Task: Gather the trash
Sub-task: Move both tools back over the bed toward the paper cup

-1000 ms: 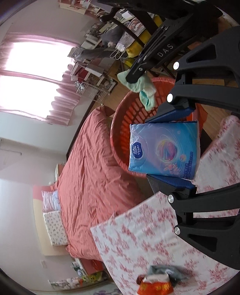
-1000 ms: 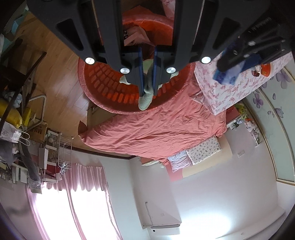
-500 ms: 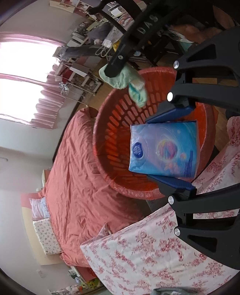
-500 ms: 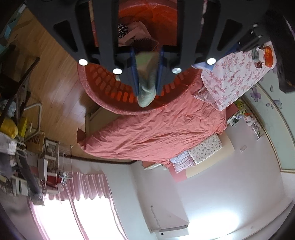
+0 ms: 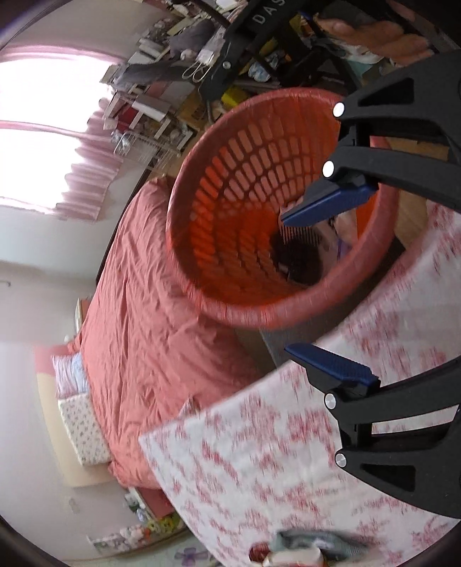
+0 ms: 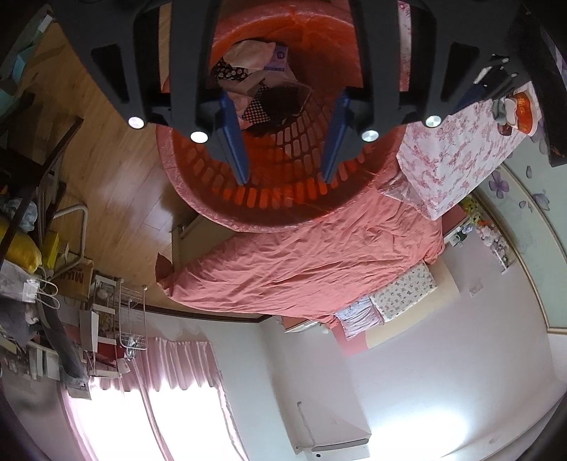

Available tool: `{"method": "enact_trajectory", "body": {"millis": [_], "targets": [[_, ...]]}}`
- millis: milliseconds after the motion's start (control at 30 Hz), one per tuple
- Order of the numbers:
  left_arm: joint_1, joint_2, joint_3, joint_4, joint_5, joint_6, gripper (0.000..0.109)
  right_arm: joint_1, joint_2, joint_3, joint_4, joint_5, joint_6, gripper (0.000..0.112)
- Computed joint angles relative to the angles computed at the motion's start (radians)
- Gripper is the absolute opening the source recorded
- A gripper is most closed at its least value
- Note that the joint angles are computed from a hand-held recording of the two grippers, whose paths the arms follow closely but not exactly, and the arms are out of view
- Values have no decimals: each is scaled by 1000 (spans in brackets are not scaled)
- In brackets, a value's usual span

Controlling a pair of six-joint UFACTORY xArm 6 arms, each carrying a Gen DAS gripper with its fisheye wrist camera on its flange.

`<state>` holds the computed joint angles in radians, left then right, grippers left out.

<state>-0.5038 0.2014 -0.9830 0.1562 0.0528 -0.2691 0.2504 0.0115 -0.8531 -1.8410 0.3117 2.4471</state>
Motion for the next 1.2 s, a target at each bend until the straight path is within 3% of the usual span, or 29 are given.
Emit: {"method": "enact_trajectory", "body": {"millis": [100, 167, 367, 733, 900, 1200], "targets": [[46, -41, 42, 112, -13, -96, 69, 26, 4, -12, 43, 4, -58, 46], [93, -75, 72, 278, -20, -239, 70, 45, 11, -26, 68, 3, -96, 49], [220, -156, 154, 514, -33, -458, 70, 124, 71, -108, 157, -11, -229, 53], [456, -291, 292, 682, -42, -616, 71, 294, 304, -389, 420, -55, -582, 56], [559, -325, 346, 643, -61, -577, 71, 358, 423, -537, 601, -70, -787, 58], [657, -347, 404, 398, -104, -350, 71, 450, 621, -793, 907, -12, -1112, 58]]}}
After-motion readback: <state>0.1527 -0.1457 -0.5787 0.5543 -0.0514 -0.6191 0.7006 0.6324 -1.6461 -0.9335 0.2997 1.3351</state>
